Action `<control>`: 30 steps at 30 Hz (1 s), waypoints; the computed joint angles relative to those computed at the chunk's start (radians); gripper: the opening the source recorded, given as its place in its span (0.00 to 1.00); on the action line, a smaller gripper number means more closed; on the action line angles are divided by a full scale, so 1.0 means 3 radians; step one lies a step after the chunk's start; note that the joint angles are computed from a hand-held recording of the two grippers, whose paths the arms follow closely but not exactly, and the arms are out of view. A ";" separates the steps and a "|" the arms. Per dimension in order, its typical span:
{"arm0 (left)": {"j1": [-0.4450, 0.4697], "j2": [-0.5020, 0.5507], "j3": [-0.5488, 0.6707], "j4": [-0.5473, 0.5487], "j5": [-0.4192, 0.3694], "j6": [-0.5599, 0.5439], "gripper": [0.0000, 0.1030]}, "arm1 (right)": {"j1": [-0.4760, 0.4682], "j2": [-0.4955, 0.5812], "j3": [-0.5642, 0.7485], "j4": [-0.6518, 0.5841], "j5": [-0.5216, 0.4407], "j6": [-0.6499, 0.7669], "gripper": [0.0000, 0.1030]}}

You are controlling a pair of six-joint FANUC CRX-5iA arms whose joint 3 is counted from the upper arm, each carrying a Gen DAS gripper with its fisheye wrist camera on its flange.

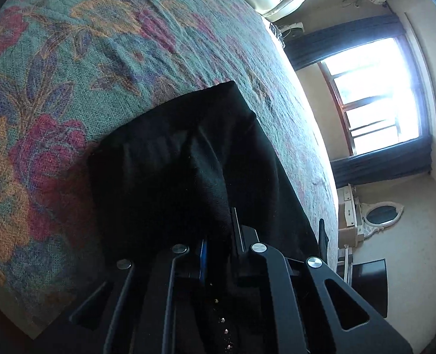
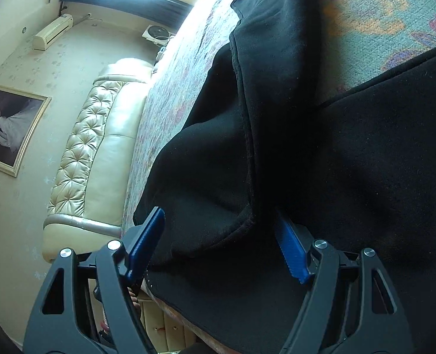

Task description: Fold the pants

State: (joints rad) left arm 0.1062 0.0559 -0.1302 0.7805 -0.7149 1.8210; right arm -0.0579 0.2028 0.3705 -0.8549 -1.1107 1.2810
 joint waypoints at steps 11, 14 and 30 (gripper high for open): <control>0.0081 -0.0064 -0.0168 0.0548 0.0020 -0.0372 0.11 | -0.0185 -0.0135 -0.0287 -0.0373 0.0159 -0.0032 0.08; 0.0117 -0.0088 -0.0152 0.0629 -0.0019 -0.0511 0.11 | -0.0260 -0.0277 -0.0338 -0.0576 0.0112 0.0141 0.08; 0.0480 -0.0378 -0.0709 0.1132 -0.0400 -0.1080 0.11 | -0.0298 -0.0583 -0.0821 -0.0516 -0.0365 0.0319 0.09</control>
